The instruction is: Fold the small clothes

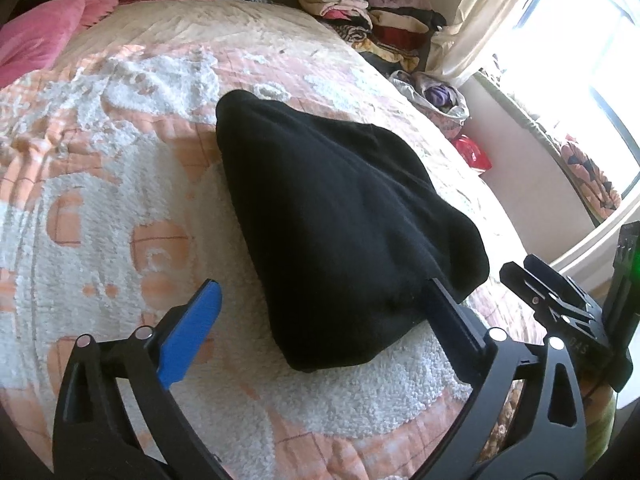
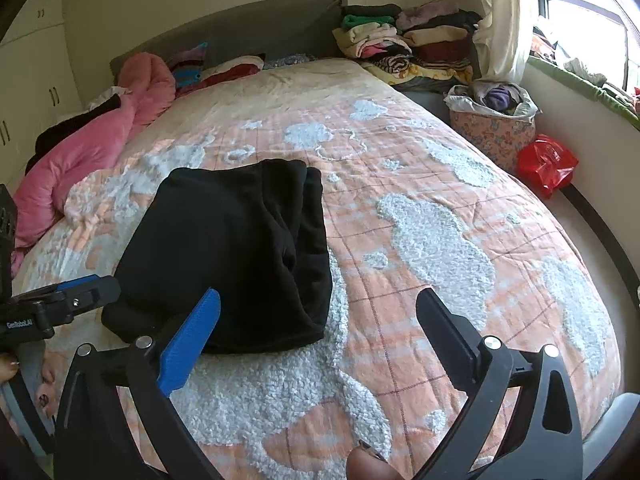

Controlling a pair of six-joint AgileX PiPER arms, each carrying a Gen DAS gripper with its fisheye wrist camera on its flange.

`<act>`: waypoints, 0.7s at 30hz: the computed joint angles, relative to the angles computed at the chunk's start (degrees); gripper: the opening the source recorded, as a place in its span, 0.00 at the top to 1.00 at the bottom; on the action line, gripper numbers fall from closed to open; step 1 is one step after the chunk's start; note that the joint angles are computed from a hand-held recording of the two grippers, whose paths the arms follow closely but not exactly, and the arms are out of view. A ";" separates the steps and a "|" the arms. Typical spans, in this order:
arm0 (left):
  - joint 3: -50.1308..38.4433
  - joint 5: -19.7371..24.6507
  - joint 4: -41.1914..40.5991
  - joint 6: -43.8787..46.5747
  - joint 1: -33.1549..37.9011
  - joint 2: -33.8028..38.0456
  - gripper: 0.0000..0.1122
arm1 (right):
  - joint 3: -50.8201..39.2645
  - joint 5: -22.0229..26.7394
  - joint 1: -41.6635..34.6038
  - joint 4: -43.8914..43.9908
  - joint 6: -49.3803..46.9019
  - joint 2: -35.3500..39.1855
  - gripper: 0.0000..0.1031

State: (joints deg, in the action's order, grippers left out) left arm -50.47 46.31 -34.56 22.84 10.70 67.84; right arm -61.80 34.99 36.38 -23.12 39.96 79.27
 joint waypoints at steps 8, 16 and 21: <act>-0.97 0.30 2.08 -1.15 -0.58 -2.51 0.17 | 0.21 1.29 1.93 -3.20 2.64 -2.20 0.05; -1.59 2.11 1.87 -1.01 0.76 -6.54 0.17 | 0.18 4.30 6.76 -9.94 8.52 -5.16 0.04; -2.11 4.21 1.43 0.24 2.86 -9.30 0.17 | 0.77 7.79 11.17 -16.37 14.19 -7.47 0.04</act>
State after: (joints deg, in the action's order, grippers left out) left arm -52.58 50.51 -33.13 23.08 13.56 58.54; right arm -61.04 42.78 47.54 -39.49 54.15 71.80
